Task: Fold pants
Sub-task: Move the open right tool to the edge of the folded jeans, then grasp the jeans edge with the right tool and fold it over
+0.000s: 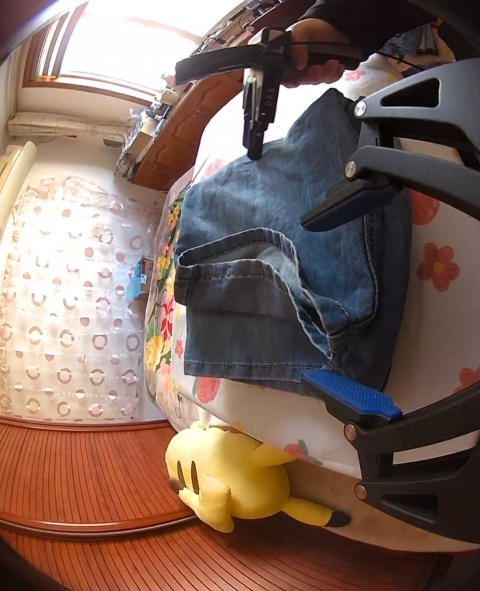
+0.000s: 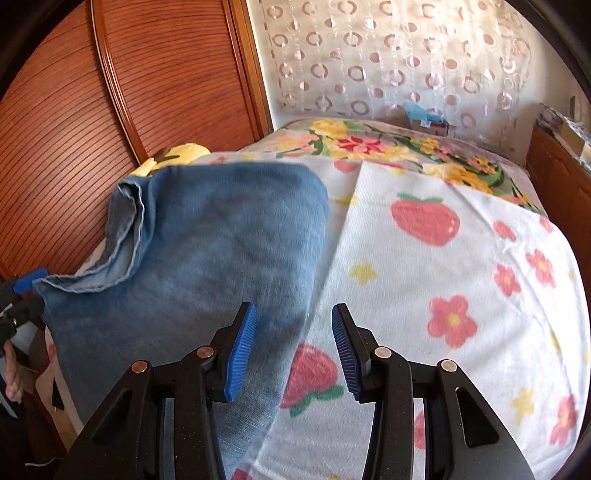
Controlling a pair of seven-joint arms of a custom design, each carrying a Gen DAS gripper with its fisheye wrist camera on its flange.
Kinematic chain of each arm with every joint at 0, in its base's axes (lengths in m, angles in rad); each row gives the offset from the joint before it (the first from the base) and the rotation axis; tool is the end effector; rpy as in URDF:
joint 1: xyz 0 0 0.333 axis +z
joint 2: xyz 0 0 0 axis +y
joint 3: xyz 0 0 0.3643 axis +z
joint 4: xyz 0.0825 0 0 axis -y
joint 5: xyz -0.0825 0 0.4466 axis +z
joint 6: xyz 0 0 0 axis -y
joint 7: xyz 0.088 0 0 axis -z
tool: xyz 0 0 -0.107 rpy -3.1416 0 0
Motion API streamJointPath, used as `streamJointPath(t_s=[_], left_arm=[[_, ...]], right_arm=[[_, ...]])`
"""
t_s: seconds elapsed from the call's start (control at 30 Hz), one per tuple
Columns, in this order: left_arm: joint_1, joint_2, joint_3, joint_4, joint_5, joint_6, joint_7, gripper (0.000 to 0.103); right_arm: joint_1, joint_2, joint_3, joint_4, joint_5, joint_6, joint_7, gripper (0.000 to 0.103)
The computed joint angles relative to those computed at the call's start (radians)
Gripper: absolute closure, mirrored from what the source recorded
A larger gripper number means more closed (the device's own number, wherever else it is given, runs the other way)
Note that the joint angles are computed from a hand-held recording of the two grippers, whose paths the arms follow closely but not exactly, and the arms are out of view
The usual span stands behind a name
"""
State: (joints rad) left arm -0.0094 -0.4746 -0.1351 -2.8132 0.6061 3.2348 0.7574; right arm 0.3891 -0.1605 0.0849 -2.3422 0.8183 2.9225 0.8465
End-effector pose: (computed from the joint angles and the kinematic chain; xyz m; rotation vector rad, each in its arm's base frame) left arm 0.4009 -0.1144 0.4282 -1.7687 1.7233 -0.9360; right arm 0.5204 0.2172 0.4817 -1.9989 1.2335 -0.3380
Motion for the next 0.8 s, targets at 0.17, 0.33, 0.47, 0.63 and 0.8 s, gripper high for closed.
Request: streamJointPath(t_s=[0.17, 0.33, 0.47, 0.63, 0.8], left_arm=[[0.035, -0.001, -0.030, -0.004, -0.004, 0.010, -0.016, 0.025], [0.055, 0.001, -0.043, -0.005, -0.003, 0.014, -0.027, 0.025], [0.058, 0.004, -0.044, -0.005, 0.000, 0.011, -0.029, 0.025], [0.067, 0.008, -0.052, -0.002, 0.004, 0.008, -0.031, 0.025], [0.091, 0.010, -0.074, -0.002, 0.009, 0.020, -0.037, 0.025]], right_arm=[[0.012, 0.027, -0.022, 0.017, 0.080, -0.019, -0.070, 0.059], [0.004, 0.061, -0.008, 0.037, 0.109, -0.030, -0.089, 0.059], [0.000, 0.086, -0.002, 0.053, 0.143, -0.036, -0.116, 0.059], [-0.014, 0.098, 0.003, 0.067, 0.146, -0.057, -0.119, 0.062], [-0.018, 0.097, 0.009, 0.073, 0.131, -0.066, -0.133, 0.087]])
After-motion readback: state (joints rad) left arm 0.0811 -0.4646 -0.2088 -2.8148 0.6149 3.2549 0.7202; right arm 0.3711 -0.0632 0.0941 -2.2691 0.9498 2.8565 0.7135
